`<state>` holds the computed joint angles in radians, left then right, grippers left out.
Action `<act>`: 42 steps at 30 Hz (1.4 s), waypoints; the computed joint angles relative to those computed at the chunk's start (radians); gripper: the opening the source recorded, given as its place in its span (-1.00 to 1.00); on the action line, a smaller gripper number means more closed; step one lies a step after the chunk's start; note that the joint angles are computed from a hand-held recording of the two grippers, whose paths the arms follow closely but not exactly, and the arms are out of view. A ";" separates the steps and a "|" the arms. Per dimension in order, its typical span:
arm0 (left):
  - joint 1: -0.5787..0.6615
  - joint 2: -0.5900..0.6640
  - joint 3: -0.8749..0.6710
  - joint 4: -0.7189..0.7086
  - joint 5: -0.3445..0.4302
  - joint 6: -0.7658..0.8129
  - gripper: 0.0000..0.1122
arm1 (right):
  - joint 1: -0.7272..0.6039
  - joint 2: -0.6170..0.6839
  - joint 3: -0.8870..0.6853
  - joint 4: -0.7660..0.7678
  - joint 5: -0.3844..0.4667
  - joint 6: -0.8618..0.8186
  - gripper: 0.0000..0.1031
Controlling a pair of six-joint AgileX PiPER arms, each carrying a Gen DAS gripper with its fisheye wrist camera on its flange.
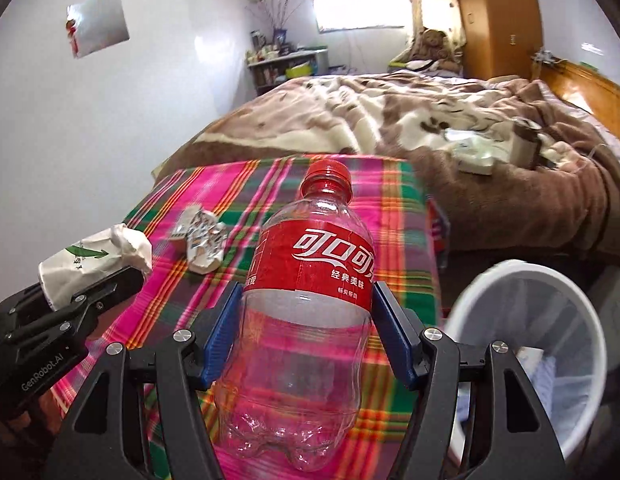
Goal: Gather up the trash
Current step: 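Carry the cloth bag with the left tool while the right tool carries the bottle to the wastebasket, then open the left tool over the wastebasket while the right tool releases the bottle into it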
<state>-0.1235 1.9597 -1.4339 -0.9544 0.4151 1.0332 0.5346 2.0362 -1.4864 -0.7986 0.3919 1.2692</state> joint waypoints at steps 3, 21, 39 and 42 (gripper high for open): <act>-0.042 -0.007 0.006 -0.017 0.005 0.010 -0.61 | -0.011 -0.055 0.080 -0.106 0.006 0.118 0.28; -0.316 0.089 -0.116 0.045 0.039 -0.089 -0.61 | -0.149 -0.236 0.396 -0.366 0.049 0.455 0.28; -0.491 0.227 -0.305 0.256 0.074 -0.335 -0.61 | -0.294 -0.276 0.560 -0.402 -0.067 0.495 0.29; -0.504 0.234 -0.309 0.258 0.074 -0.342 -0.61 | -0.299 -0.268 0.560 -0.390 -0.065 0.473 0.29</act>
<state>-0.6277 2.1934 -1.7429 -0.6967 0.4891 0.6908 0.2357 1.7686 -0.9260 -1.1889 0.3273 1.7423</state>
